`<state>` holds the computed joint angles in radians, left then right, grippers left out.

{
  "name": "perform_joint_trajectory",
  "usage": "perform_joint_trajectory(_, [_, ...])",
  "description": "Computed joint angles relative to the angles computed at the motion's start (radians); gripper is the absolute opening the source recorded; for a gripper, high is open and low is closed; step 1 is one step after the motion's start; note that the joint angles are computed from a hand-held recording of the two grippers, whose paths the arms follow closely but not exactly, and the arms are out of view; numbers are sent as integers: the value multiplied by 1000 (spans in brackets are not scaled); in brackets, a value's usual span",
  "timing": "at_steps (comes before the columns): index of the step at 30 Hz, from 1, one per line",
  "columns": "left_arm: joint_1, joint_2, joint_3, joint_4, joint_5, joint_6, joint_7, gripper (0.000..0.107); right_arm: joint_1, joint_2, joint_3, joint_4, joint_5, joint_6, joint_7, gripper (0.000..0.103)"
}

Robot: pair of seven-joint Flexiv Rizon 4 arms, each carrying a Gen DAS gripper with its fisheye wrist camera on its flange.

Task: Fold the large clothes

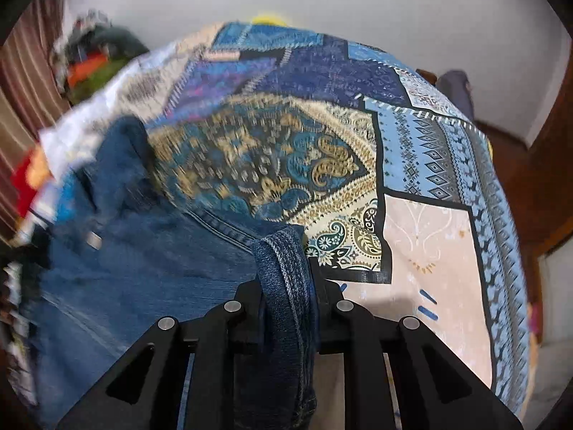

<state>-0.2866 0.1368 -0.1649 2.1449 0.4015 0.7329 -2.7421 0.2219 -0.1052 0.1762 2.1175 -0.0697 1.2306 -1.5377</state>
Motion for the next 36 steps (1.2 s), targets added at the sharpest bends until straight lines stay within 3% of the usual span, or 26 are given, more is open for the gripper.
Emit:
perform_joint_trajectory(5, [-9, -22, -25, -34, 47, -63, -1, 26, 6, 7, -38, 70, -164, 82, 83, 27])
perform_joint_trajectory(6, [-13, -30, -27, -46, 51, -85, 8, 26, -9, 9, -36, 83, -234, 90, 124, 36])
perform_joint_trajectory(7, [-18, -35, -27, -56, 51, -102, 13, 26, -13, 13, -62, 109, -369, 112, 220, 52])
perform_joint_trajectory(8, [-24, -37, -23, -61, 42, -112, 22, 27, 11, 25, -114, 129, -481, 113, 296, 60])
perform_joint_trajectory(9, [-28, -36, -19, -65, 32, -121, 28, 27, 16, 34, -134, 136, -527, 105, 322, 70])
perform_joint_trajectory(10, [-33, -34, -16, -66, 22, -129, 34, 29, 4, 39, -121, 134, -508, 96, 307, 71])
perform_joint_trajectory(12, [-43, -22, -15, -72, -3, -158, 56, 34, -29, 50, -61, 102, -352, 32, 207, 71])
perform_joint_trajectory(16, [-66, 32, -43, -103, 8, -261, 66, 55, -37, 119, -24, 58, -106, -91, 72, 71])
perform_joint_trajectory(20, [-83, 123, -83, -123, 27, -324, 49, 57, -20, 250, -27, 59, 74, -171, -74, 71])
perform_joint_trajectory(23, [-85, 197, -132, -145, 50, -372, 27, 63, 6, 369, -37, 80, 170, -214, -152, 80])
perform_joint_trajectory(25, [-80, 236, -177, -173, 72, -422, 19, 66, 20, 442, -40, 101, 201, -228, -169, 90])
perform_joint_trajectory(31, [-76, 345, -281, -217, 84, -513, 5, 90, 81, 672, -66, 153, 295, -289, -186, 100])
perform_joint_trajectory(36, [-78, 420, -339, -204, 33, -577, 0, 95, 117, 824, -103, 188, 361, -402, -168, 101])
